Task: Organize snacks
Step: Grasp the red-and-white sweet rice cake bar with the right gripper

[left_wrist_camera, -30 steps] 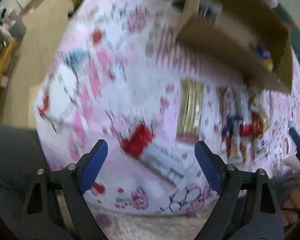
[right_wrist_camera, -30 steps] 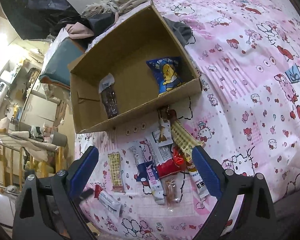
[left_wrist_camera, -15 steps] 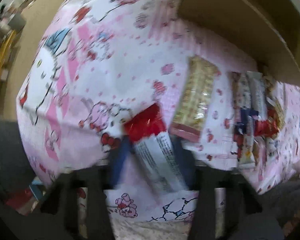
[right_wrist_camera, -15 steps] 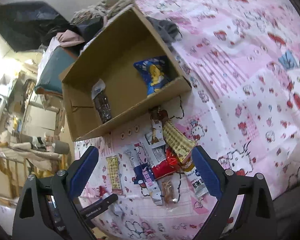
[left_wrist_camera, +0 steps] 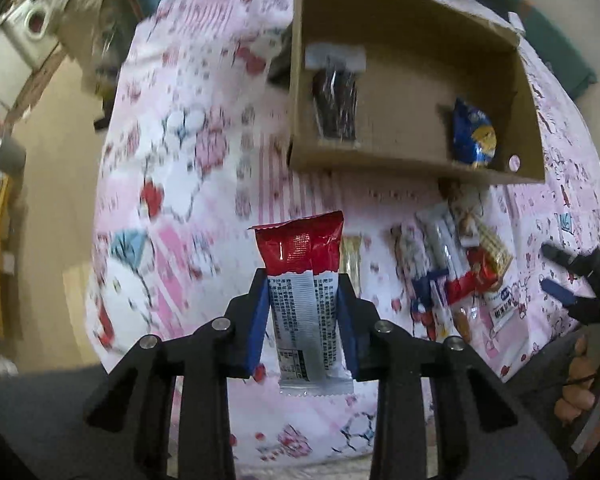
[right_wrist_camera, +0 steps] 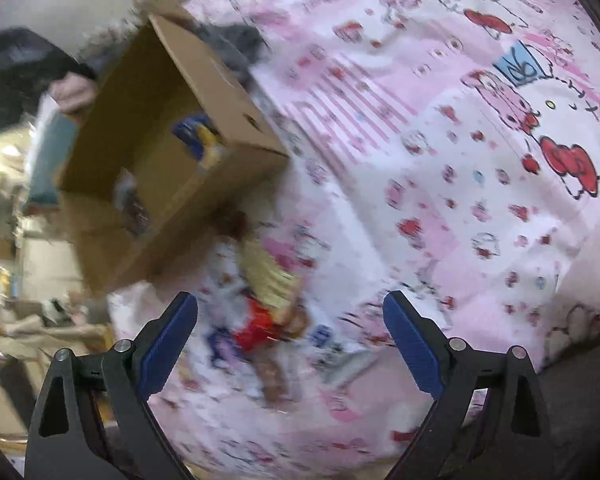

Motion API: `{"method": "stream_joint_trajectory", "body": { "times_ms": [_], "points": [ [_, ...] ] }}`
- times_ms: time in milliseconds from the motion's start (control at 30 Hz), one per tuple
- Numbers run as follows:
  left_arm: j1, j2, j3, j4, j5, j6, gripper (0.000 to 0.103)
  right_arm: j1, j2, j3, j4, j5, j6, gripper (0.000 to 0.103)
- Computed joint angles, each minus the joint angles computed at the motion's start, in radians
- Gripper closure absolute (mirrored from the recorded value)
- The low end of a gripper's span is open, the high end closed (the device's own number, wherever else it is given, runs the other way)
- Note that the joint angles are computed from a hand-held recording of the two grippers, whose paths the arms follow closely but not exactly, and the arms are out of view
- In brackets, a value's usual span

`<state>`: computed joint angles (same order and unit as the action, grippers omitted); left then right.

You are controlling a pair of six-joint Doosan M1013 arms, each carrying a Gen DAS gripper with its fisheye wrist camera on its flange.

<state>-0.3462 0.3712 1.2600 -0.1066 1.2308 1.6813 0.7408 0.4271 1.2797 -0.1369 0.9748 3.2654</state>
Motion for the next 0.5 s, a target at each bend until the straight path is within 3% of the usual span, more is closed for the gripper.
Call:
{"method": "stream_joint_trajectory", "body": {
  "times_ms": [133, 233, 367, 500],
  "points": [
    [0.019, 0.008, -0.001, -0.038, -0.035, -0.016, 0.075, -0.006, 0.079, -0.112, 0.118, 0.159, -0.261, 0.012],
    [0.027, 0.011, -0.004, -0.068, -0.022, -0.010, 0.075, 0.004, 0.160, -0.238, 0.108, 0.344, -0.435, 0.027],
    [0.019, 0.002, 0.012, -0.057, -0.034, -0.002, 0.075, 0.010, 0.214, -0.318, 0.104, 0.432, -0.530, 0.048],
    [0.028, -0.001, 0.016, -0.075, -0.035, -0.008, 0.075, 0.016, 0.240, -0.354, 0.110, 0.472, -0.559, 0.056]
  ]
}}
